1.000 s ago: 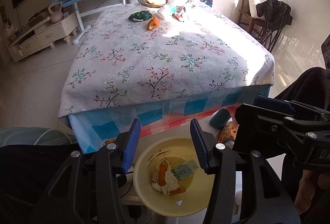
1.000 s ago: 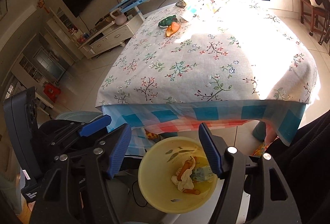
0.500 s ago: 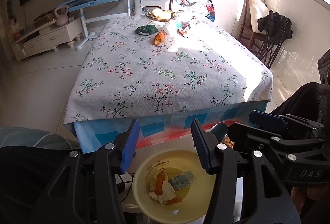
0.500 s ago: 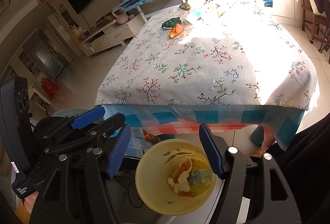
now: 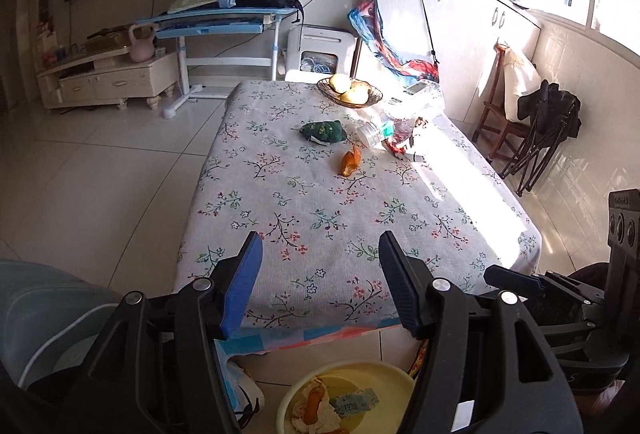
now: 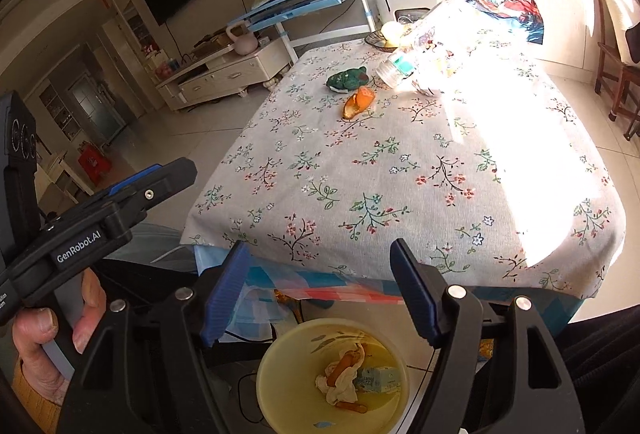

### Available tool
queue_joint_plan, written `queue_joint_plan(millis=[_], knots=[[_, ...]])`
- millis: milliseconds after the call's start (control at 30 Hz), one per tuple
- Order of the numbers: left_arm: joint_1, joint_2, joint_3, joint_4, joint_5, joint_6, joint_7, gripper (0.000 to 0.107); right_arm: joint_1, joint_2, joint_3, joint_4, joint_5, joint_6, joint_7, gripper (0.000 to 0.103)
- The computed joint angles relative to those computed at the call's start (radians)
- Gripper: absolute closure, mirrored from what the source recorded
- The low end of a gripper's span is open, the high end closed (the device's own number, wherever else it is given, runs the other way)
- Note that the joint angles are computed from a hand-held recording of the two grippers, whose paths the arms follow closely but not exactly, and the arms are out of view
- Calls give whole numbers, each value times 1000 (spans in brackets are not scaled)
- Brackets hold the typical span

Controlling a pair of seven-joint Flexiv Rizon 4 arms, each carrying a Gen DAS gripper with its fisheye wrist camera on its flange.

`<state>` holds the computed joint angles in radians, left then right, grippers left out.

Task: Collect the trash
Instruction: 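Move both open grippers back over the bed toward the remaining items, then grasp the small orange peel with the right gripper while the left grasps the green plush cloth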

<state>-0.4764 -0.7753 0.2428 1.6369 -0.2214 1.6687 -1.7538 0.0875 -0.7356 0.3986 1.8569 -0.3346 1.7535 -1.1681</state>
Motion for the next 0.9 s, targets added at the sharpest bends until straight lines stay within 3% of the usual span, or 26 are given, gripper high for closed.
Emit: queue_joint_plan(millis=[367, 633, 700, 767, 867, 900], knots=[[101, -103, -39, -224, 15, -135, -8, 48, 96, -170, -59, -348, 32, -152, -10, 33], [158, -205, -65, -418, 56, -249, -53, 46, 166, -319, -89, -669, 87, -352, -52, 36], [171, -240, -69, -489, 62, -290, -70, 45, 178, -357, -86, -753, 95, -424, -79, 40], [186, -280, -76, -567, 69, -335, -87, 45, 186, -395, -77, -834, 104, -500, -115, 51], [208, -356, -86, -720, 86, -421, -103, 45, 188, -434, -61, -918, 122, -593, -190, 78], [214, -390, -89, -785, 91, -459, -105, 45, 183, -436, -51, -923, 134, -605, -221, 78]])
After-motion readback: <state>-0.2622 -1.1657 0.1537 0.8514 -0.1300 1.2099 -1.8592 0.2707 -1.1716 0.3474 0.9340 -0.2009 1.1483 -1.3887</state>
